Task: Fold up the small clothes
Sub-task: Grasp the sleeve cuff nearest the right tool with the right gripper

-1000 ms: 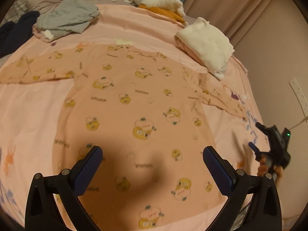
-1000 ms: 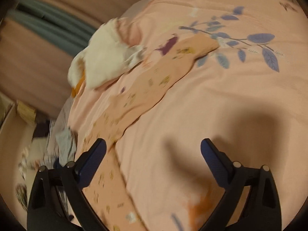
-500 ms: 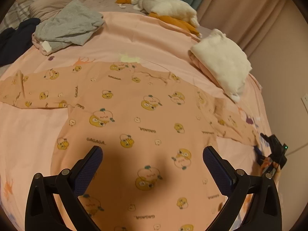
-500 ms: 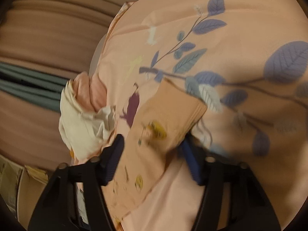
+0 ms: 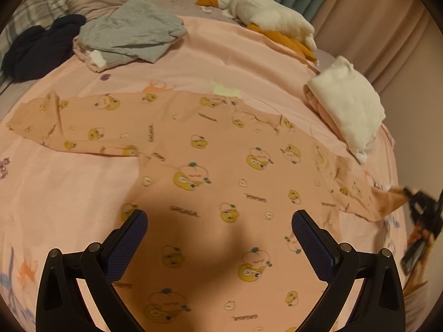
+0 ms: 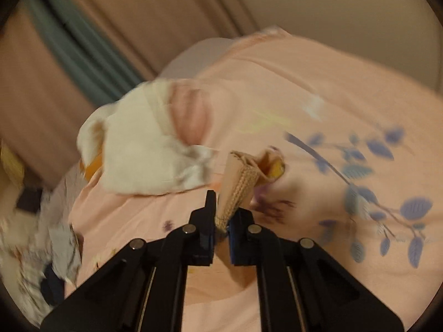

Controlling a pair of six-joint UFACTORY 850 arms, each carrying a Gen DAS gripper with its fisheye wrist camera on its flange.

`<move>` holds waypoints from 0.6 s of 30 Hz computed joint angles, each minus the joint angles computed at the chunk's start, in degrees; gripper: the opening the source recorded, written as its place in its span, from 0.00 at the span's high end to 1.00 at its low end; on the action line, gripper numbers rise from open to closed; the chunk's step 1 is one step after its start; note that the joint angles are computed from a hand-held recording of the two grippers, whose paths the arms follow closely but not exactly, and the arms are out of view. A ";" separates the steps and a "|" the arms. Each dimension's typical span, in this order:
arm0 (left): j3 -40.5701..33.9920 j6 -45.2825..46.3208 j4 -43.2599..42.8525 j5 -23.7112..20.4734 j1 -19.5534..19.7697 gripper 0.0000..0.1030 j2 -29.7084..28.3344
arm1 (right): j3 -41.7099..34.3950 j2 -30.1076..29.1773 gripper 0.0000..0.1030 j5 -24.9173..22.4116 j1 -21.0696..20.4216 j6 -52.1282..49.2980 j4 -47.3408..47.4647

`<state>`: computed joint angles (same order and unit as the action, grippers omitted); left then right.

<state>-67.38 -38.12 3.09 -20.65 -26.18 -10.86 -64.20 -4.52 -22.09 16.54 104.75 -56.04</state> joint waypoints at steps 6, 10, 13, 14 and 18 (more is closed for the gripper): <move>3.44 1.78 -2.06 0.58 3.40 0.00 3.89 | -21.93 -11.48 0.92 -10.86 10.96 -21.33 6.52; 6.34 2.20 -2.42 1.26 6.31 0.00 6.88 | -39.73 -24.47 0.92 -21.96 18.78 -37.03 7.89; 8.55 2.91 -3.64 1.58 8.81 0.00 8.70 | -51.71 -34.54 0.92 -28.07 22.69 -47.31 9.85; 9.29 3.51 -4.53 1.57 9.83 0.00 9.15 | -55.42 -37.67 0.91 -30.36 23.84 -50.17 9.47; 10.73 3.06 -4.54 1.38 12.04 0.00 9.56 | -67.98 -49.40 0.91 -38.06 28.41 -63.02 8.99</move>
<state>-56.65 -35.06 -1.45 -19.27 -14.14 -1.31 -132.19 -53.92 -60.15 44.95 41.74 -47.05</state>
